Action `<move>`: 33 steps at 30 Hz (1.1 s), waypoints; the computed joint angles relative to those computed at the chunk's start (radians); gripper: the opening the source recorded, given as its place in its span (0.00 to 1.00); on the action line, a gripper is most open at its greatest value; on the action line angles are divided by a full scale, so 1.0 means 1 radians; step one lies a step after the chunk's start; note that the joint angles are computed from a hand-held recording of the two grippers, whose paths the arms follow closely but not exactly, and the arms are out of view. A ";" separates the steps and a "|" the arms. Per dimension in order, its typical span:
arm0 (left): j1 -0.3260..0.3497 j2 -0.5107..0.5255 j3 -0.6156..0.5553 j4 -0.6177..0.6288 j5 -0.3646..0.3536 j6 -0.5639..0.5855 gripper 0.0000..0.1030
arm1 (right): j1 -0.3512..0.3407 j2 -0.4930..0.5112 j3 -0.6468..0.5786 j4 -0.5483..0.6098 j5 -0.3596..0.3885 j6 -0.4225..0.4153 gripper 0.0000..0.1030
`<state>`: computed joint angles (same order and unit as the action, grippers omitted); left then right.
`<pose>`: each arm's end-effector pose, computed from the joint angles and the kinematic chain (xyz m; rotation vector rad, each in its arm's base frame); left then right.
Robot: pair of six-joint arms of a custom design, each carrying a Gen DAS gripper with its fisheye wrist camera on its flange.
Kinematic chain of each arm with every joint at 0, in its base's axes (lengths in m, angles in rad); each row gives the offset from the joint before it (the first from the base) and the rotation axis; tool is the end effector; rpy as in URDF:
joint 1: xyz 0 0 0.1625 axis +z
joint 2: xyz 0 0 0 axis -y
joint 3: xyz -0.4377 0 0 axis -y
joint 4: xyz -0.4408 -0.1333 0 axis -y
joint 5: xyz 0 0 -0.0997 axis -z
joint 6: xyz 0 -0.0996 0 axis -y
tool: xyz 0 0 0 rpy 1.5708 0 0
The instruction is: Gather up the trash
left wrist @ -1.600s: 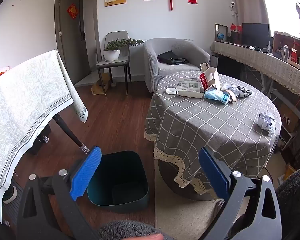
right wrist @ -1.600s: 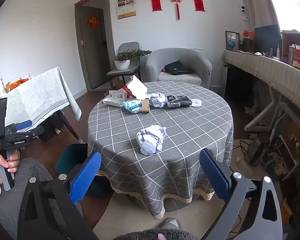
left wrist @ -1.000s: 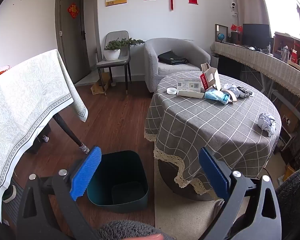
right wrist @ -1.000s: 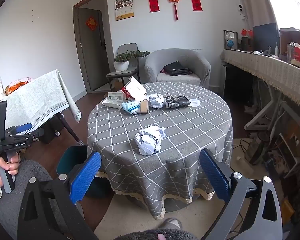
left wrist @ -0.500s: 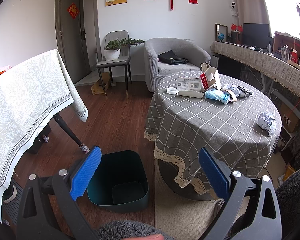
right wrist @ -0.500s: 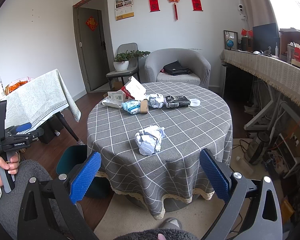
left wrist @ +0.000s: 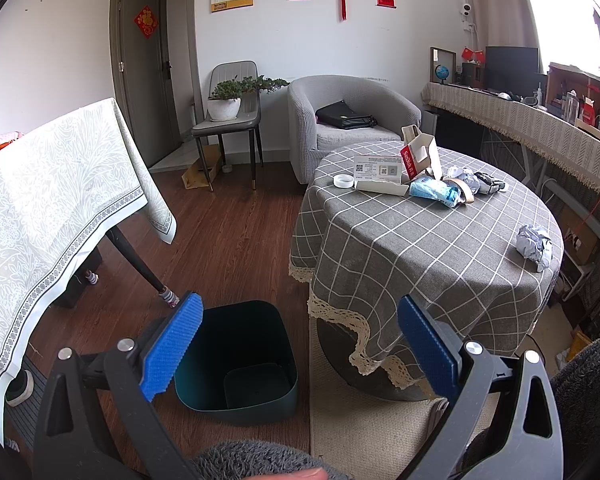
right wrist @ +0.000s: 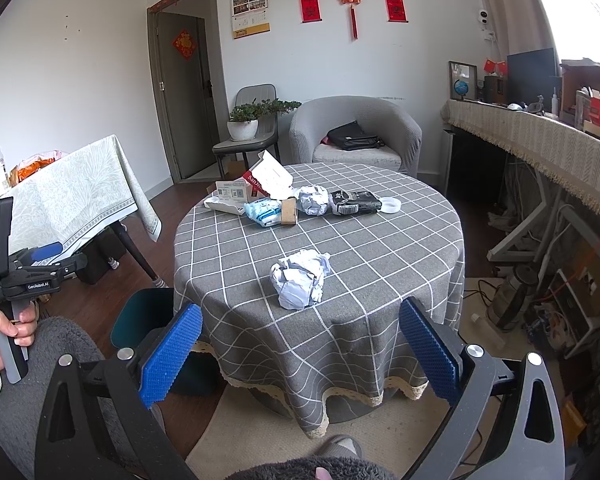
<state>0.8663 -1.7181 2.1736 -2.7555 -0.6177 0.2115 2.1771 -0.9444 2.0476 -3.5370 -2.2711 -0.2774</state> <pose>-0.1244 -0.4775 0.4250 0.5740 2.1281 -1.0728 0.3861 -0.4356 0.1499 0.6426 -2.2751 1.1984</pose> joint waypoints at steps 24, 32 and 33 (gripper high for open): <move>0.000 0.000 -0.001 0.003 0.000 -0.001 0.97 | 0.002 -0.002 -0.001 0.007 -0.006 -0.001 0.97; -0.003 0.001 0.002 -0.004 0.005 0.006 0.97 | 0.003 0.001 -0.004 0.009 -0.011 -0.001 0.97; -0.002 0.001 0.005 -0.019 0.004 0.021 0.97 | 0.005 0.002 -0.006 0.014 -0.019 0.000 0.97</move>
<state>0.8644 -1.7167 2.1789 -2.7742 -0.6133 0.2330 2.1820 -0.9421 2.0416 -3.5235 -2.2898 -0.2775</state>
